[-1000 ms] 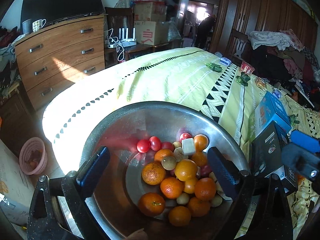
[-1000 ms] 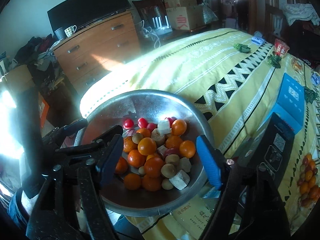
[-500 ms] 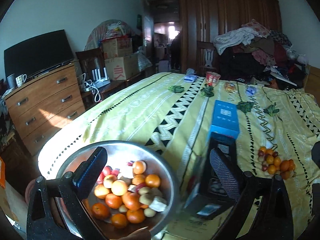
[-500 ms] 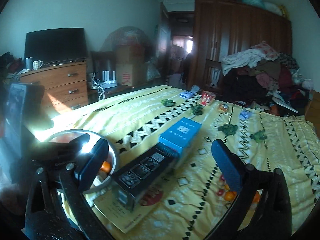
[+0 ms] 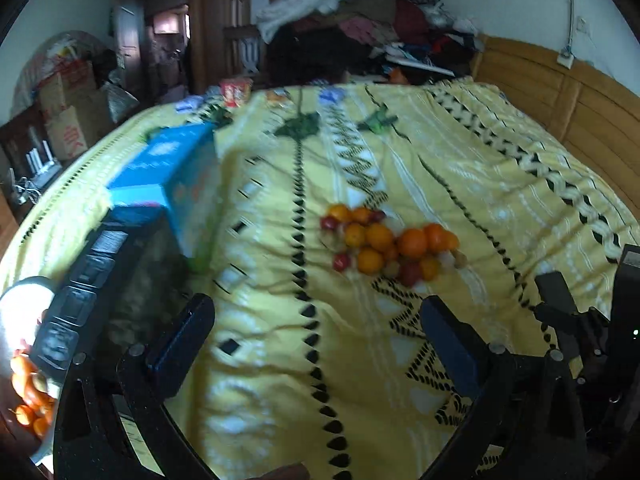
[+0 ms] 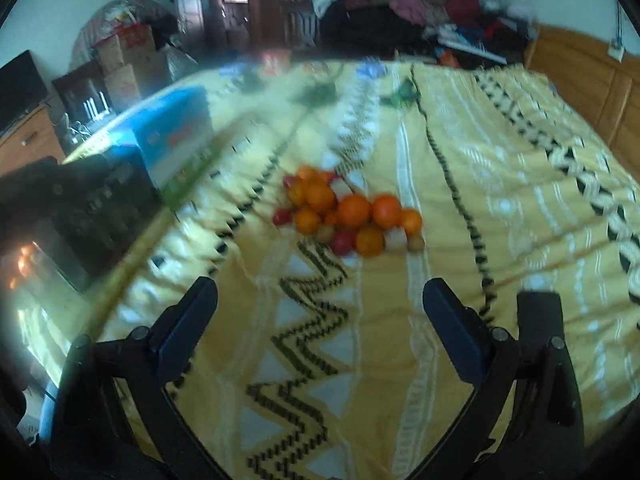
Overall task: Organize fruits
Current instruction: 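Return both open tools to the fruit pile and hold still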
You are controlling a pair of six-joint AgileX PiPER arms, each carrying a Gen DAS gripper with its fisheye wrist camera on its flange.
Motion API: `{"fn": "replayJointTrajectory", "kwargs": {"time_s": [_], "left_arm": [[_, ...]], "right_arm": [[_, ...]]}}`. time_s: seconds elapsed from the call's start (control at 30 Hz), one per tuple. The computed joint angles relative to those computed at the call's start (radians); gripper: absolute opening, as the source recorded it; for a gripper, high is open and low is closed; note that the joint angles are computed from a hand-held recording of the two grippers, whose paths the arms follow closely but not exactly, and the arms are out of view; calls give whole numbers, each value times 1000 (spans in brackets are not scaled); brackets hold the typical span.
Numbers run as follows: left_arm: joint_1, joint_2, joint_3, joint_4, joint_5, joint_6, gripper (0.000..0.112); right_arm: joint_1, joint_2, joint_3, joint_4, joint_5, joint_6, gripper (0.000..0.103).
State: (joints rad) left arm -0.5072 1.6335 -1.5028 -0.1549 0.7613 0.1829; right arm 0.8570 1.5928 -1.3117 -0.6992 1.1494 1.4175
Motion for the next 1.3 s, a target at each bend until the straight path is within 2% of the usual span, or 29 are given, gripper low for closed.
{"fn": "replayJointTrajectory", "kwargs": {"time_s": [0.07,0.17,0.23,0.37,0.43,0.6,0.8,1.3], "left_arm": [[-44,65,21,40,-19,-39,103],[-85,130,76,131,-99,-119,103],[-87,179,78,168,-117,-168,103],[-102,251,81,243,-126,-276,103],[-104,269,86,256,-127,-301,103],[-80,262,129,181,-197,-256,103],[-80,241,184,178,-268,-258,103],[-84,251,184,201,-283,-279,103]], "right_arm": [[-38,-6,96,47,-66,5,103],[-85,-25,201,94,-151,19,103],[-120,-42,267,114,-213,30,103],[-139,-49,334,95,-271,75,103],[-128,-45,344,75,-271,100,103],[-121,-29,373,15,-298,165,103],[-112,-17,382,-43,-306,237,103],[-118,4,370,-55,-297,230,103]]}}
